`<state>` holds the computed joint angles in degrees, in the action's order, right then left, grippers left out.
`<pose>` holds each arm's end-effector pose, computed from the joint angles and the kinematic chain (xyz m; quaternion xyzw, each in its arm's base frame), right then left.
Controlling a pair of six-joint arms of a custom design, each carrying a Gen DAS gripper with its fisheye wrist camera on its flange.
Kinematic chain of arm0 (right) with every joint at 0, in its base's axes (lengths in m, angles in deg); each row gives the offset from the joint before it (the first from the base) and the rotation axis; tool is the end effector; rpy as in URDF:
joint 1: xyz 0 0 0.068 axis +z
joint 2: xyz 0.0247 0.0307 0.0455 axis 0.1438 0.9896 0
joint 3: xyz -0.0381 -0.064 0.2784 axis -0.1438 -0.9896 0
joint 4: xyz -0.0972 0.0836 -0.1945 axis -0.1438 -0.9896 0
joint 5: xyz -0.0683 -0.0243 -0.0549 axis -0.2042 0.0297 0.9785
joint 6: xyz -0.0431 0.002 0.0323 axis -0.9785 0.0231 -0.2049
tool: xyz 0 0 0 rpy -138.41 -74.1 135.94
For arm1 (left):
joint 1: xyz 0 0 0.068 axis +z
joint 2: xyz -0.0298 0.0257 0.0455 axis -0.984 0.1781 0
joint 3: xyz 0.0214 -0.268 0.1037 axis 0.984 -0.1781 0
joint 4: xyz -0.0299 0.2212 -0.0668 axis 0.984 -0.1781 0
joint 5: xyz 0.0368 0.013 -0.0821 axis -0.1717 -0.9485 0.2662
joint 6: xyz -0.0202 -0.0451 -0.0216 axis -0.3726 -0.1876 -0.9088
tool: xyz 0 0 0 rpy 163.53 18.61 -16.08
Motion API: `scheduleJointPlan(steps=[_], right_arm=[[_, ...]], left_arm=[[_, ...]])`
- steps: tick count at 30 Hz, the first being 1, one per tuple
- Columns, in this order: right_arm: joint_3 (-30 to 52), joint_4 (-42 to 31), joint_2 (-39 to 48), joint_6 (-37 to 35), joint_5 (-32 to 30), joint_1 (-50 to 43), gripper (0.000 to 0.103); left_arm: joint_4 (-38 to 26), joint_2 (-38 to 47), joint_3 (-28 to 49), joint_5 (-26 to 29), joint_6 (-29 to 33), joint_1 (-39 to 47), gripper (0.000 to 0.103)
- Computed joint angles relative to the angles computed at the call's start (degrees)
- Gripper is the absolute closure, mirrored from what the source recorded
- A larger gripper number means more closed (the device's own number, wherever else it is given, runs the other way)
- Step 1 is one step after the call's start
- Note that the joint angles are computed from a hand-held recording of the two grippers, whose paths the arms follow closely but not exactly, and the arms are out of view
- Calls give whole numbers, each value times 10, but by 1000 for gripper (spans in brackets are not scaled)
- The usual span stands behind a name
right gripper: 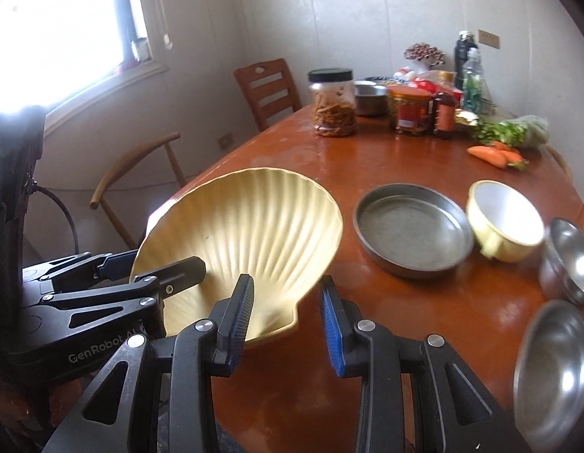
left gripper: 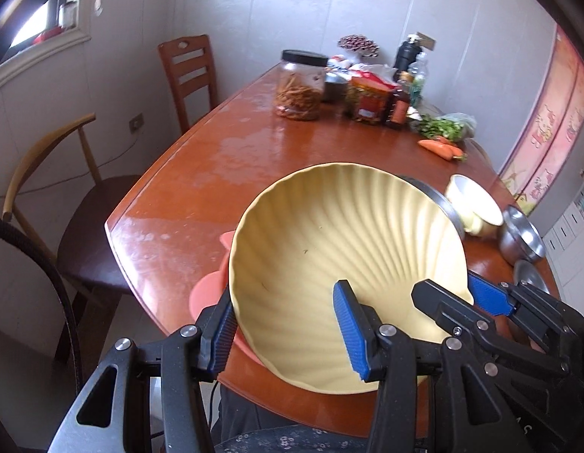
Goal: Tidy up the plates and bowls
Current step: 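Lower the shell bowl onto the orange plate with the left tool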
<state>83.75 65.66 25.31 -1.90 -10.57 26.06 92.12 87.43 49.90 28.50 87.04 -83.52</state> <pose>0.2861 0.0943 0.1073 -0.0964 0.9150 0.1150 0.3745 0.3075 -0.0259 0.1108 0.0367 0.9389 -0.0924 0.3294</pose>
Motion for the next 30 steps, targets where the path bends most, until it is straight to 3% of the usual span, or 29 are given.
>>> scheduleJointPlan(steps=[13,30], right_arm=[[106,-40,106,-19,-12,1,67],[116,-40,123,-35,7,4,65]], left_arm=[[4,61,28,-10,13,10,53],[6,46,12,-33,27,11,53]])
